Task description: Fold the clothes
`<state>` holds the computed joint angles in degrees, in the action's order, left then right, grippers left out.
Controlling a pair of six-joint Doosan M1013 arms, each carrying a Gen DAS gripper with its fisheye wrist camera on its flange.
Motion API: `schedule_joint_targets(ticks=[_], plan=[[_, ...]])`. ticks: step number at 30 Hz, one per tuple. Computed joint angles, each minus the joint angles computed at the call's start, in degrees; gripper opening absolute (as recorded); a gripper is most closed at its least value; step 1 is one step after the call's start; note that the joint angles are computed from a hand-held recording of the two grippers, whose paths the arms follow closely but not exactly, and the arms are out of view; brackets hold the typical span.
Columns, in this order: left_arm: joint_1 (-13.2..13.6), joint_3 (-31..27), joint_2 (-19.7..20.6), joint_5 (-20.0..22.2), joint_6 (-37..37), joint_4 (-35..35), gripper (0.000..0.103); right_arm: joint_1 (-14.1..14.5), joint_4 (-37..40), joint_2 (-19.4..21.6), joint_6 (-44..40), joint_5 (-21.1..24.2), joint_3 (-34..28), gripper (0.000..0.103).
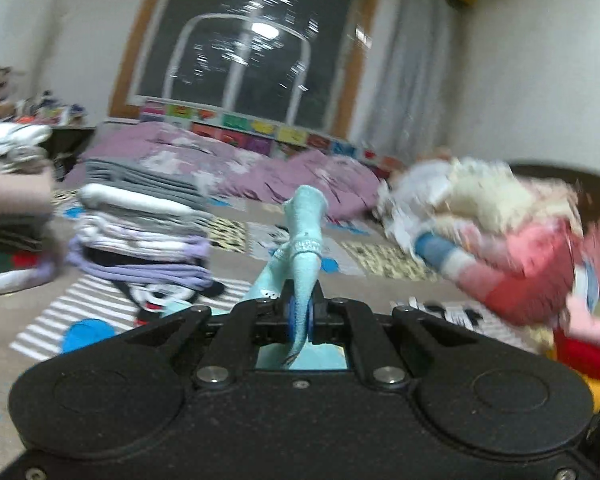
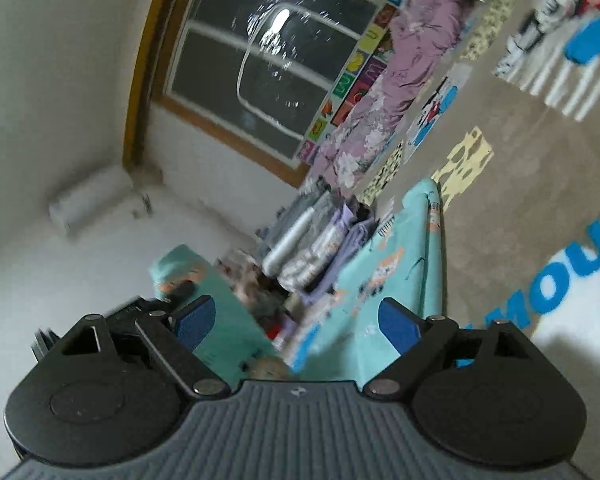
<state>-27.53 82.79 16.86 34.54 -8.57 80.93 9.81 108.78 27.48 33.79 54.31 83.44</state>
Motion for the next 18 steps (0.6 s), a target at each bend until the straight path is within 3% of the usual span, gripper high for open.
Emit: schedule_joint_targets(ticks=[5,12,18], plan=[[-1.9,-4.4,4.4,0.6,13.3,-6.2,0.003,-0.9,6.8,0.5,3.6,0.6,1.3,0.089],[-3.4,-9.6,9.7,2.2,29.0,-15.9,0.003,-1.8,11.4,0.6,8.4,-2.9,3.1,0.092],[-4.6,-11.9,12.4,5.0,37.4,-19.5,0.003,-2.4,8.3,1.0,12.7,-5.8,3.2,0.093]])
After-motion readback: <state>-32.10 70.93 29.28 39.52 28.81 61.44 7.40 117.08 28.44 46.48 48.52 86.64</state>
